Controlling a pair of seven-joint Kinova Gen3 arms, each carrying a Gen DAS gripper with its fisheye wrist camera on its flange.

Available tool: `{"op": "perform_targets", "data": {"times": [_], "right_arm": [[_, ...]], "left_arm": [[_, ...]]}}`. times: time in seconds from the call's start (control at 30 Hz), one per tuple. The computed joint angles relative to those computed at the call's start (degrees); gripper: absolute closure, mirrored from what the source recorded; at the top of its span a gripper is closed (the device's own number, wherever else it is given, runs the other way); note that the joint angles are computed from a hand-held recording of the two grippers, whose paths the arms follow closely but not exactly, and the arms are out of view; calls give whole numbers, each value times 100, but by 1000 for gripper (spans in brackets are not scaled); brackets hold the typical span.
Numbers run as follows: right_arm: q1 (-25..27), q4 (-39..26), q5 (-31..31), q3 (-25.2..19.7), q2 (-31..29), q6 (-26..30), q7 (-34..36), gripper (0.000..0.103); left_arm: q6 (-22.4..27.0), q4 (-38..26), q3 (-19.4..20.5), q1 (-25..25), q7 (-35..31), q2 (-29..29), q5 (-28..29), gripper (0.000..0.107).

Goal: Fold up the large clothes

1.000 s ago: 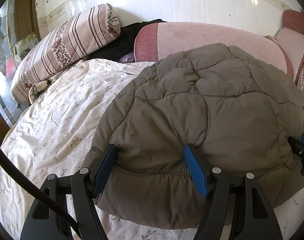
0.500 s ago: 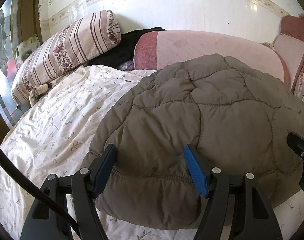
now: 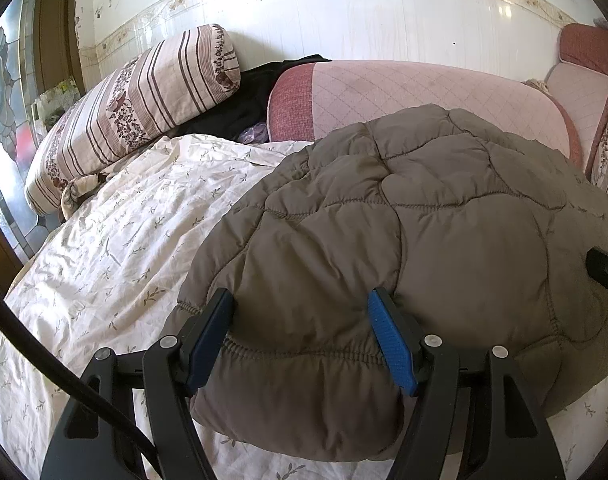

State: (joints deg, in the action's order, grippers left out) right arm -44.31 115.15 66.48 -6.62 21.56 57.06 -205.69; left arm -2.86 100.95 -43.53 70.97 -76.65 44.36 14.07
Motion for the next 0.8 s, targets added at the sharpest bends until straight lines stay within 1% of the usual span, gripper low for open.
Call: {"op": "perform_targets", "data": {"times": [0.2,0.23,0.8], "right_arm": [[297,115,-66,74,12,-640,-1,50],[303,118,-67,91,22,-674,12,50],[199,20,-188,223,206,-662,270,50]], "left_arm": [[19,-12,-49,44,3,28,9,39],[22,-15,-65,56,9,38,10,39],[73,-41,-174,149,142,108,-107,38]]}}
